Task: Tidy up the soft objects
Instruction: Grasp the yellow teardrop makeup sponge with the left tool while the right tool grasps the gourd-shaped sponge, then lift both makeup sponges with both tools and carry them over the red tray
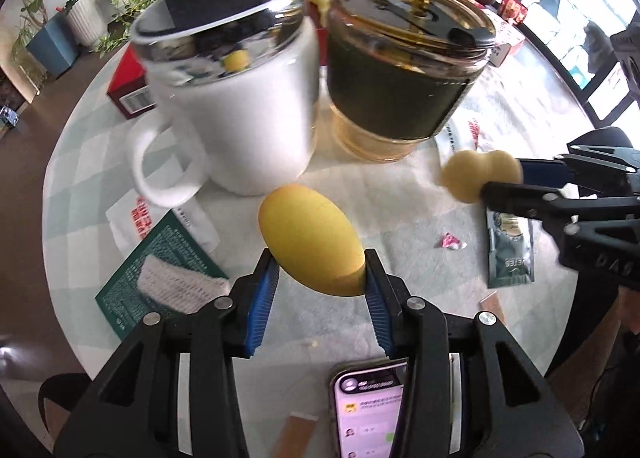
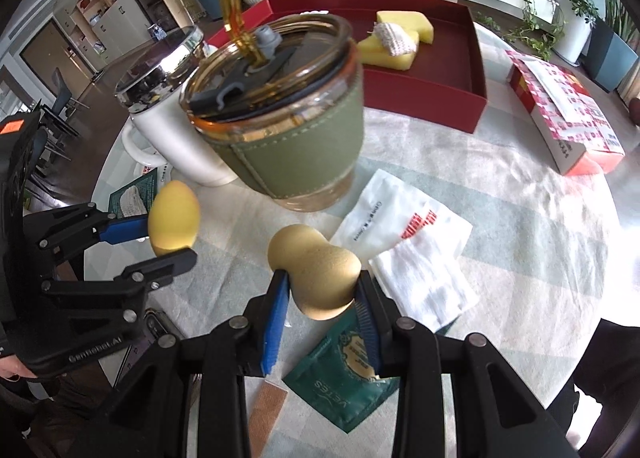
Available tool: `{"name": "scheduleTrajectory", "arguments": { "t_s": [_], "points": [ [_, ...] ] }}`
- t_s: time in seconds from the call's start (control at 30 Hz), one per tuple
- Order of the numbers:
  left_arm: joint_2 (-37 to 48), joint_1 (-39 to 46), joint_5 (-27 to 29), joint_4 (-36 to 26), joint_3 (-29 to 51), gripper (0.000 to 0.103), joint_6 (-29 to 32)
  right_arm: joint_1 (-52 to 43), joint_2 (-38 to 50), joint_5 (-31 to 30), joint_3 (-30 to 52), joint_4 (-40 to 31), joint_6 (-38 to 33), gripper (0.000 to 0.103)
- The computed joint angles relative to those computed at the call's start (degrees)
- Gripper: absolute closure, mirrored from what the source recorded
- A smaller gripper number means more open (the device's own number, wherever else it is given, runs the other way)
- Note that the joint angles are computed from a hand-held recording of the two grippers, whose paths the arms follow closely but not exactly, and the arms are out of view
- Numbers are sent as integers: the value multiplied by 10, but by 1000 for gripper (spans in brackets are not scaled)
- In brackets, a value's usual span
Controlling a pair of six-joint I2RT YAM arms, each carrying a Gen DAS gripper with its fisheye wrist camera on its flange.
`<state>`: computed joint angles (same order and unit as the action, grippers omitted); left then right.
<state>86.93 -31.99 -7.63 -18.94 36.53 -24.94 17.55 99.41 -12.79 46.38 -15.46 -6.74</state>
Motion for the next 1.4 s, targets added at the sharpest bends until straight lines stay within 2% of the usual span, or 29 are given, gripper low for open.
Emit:
{"name": "scheduleTrajectory", "arguments": {
  "t_s": [0.4, 0.6, 0.87, 1.4],
  "points": [
    [-91, 36, -19, -34, -62, 63, 0, -44, -62, 8, -45, -7, 9, 67],
    [-110, 64, -32, -60, -56, 63, 13, -55, -82, 16, -44, -22, 18, 67],
    [-157, 142, -48, -104, -44, 63, 64, -73, -95, 28, -16, -57, 10, 67],
    [-57, 267, -62, -92, 68, 63, 169, -93, -47, 52, 109, -107, -2, 67]
  ]
}}
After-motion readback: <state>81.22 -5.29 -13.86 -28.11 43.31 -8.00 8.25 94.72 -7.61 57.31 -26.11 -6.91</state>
